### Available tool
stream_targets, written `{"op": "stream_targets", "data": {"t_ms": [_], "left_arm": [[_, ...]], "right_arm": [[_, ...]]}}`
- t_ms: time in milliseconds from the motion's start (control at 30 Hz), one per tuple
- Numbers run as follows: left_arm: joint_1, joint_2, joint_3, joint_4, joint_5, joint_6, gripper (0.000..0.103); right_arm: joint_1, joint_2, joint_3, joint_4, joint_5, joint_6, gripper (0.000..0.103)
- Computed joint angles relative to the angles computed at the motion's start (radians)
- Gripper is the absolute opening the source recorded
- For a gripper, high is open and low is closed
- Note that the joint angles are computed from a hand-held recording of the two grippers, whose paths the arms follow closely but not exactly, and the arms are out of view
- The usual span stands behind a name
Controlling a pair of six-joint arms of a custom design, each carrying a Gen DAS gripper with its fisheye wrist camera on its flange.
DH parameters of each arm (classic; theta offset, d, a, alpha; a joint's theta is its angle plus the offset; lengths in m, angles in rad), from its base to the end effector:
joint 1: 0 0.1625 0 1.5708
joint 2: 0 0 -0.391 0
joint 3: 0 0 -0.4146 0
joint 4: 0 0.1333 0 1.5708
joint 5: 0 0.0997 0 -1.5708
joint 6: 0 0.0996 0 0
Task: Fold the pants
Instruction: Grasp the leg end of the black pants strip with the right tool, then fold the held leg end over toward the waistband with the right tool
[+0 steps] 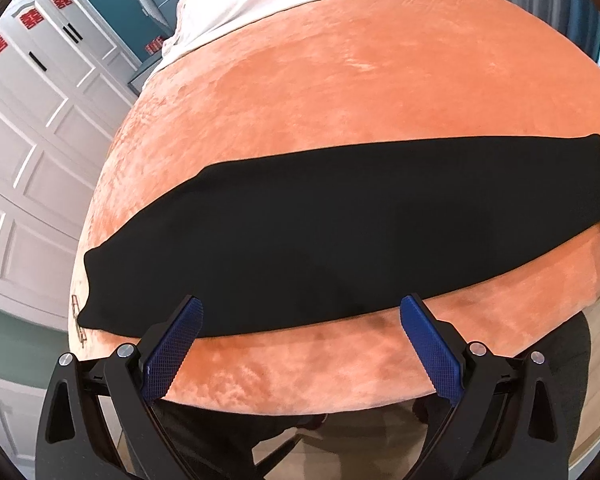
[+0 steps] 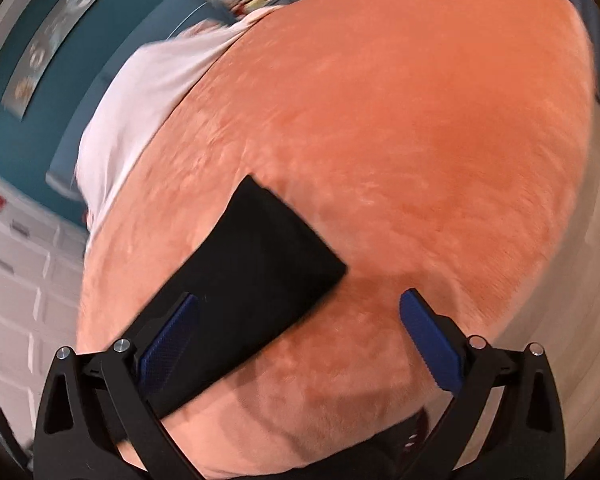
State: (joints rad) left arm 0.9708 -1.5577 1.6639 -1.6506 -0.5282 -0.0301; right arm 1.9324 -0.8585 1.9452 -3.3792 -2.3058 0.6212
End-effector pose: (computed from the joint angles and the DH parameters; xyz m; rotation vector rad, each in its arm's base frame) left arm -0.1102 -0.5495 0.4567 0.6109 2.0283 -0.3504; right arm 0.2646 -0.5116 0.1019 -0.6896 -2.4527 1.2969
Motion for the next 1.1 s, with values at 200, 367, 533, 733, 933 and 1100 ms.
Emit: {"op": "stream_targets", "data": {"t_ms": [200,367,533,733,933,1100], "left_arm": [[0.009,0.008,-0.012,0.018,0.017,-0.032,0.098],[0.016,0.016,-0.021,0.026,0.015,-0.04,0.098],[0.027,0.02,-0.028,0.011,0.02,-0.034,0.098],[0.08,0.035,-0.089,0.022,-0.003,-0.045,0.098],[0.136,0.029,-0.142,-0.031,-0.014,-0.006,0.098],[0.197,0.013,-0.186,-0.115,-0.006,0.064,0.098]], "right_arm": [[-0.047,0.027,-0.041,-0.011,0.102,-0.009,0.089],[-0.074,0.006,-0.051,0.037,0.15,0.029,0.021],[-0.057,0.021,-0.065,0.014,0.149,0.048,0.019],[0.006,0.052,-0.16,0.02,0.156,0.019,0.019],[0.108,0.176,-0.412,0.18,0.196,-0.074,0.019],[0.187,0.374,-0.747,0.411,0.224,-0.161,0.019]]}}
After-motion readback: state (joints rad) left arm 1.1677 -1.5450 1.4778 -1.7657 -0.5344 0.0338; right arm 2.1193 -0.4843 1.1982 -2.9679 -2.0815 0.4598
